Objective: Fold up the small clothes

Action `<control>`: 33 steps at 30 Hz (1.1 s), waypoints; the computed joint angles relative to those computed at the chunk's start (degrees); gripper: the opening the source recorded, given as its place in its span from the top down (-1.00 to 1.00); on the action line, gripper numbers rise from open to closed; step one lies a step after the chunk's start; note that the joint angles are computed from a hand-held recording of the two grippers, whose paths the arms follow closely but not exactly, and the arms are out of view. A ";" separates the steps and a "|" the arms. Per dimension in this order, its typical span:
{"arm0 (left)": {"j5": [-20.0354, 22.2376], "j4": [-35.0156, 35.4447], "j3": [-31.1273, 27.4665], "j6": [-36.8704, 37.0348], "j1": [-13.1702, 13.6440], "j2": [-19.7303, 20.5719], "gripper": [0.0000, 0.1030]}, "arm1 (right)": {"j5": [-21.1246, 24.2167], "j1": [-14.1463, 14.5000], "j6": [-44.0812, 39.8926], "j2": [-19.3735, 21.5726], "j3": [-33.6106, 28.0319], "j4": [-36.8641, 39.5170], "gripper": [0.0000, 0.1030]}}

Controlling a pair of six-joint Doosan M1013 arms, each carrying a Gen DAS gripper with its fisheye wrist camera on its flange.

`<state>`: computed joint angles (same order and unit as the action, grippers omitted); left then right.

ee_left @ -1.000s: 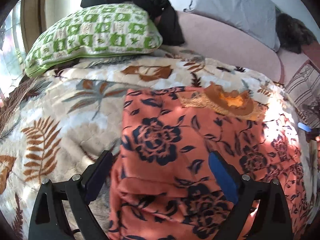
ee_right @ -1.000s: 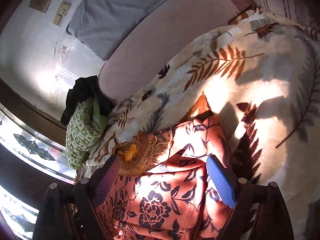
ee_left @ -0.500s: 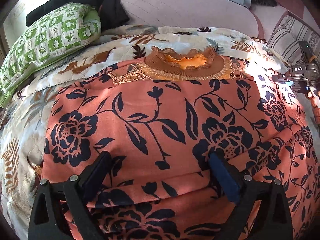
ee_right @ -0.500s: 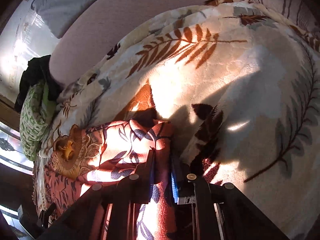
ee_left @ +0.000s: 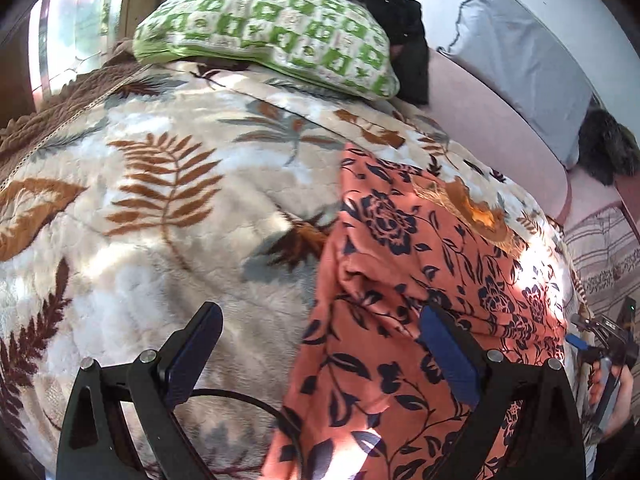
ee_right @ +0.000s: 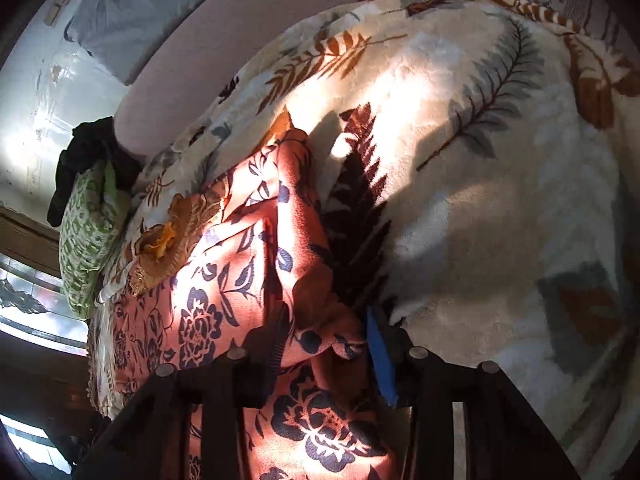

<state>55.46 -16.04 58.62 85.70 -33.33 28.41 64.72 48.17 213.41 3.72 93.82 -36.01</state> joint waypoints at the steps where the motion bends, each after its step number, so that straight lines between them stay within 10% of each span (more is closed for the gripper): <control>1: -0.07 0.24 -0.18 0.50 0.06 0.15 -0.92 | 2.54 1.75 1.45 0.69 -1.43 -2.85 -0.43; 8: 5.68 0.12 -10.55 6.57 -1.77 6.63 -0.92 | 2.30 10.00 9.39 4.09 -4.83 -10.15 -0.50; 9: 8.50 4.58 -13.24 5.98 -2.64 8.49 -0.70 | 2.09 10.85 10.59 4.65 -5.03 -10.13 -0.50; 10: 11.75 8.68 -15.64 6.29 -3.00 10.41 0.00 | 1.88 11.54 11.26 5.14 -5.23 -9.76 -0.50; 17: 11.28 8.51 -12.86 1.92 -2.11 8.25 -0.13 | 1.60 15.20 17.15 5.18 -4.17 -9.83 -0.50; 25: 4.77 -6.95 8.07 14.47 2.60 -6.29 -0.61 | 5.67 19.22 18.76 4.35 -3.85 -9.66 -0.51; 33: 9.36 -10.34 18.22 16.89 5.44 -11.89 -0.64 | 1.67 21.92 15.90 2.88 -1.53 -4.07 -0.51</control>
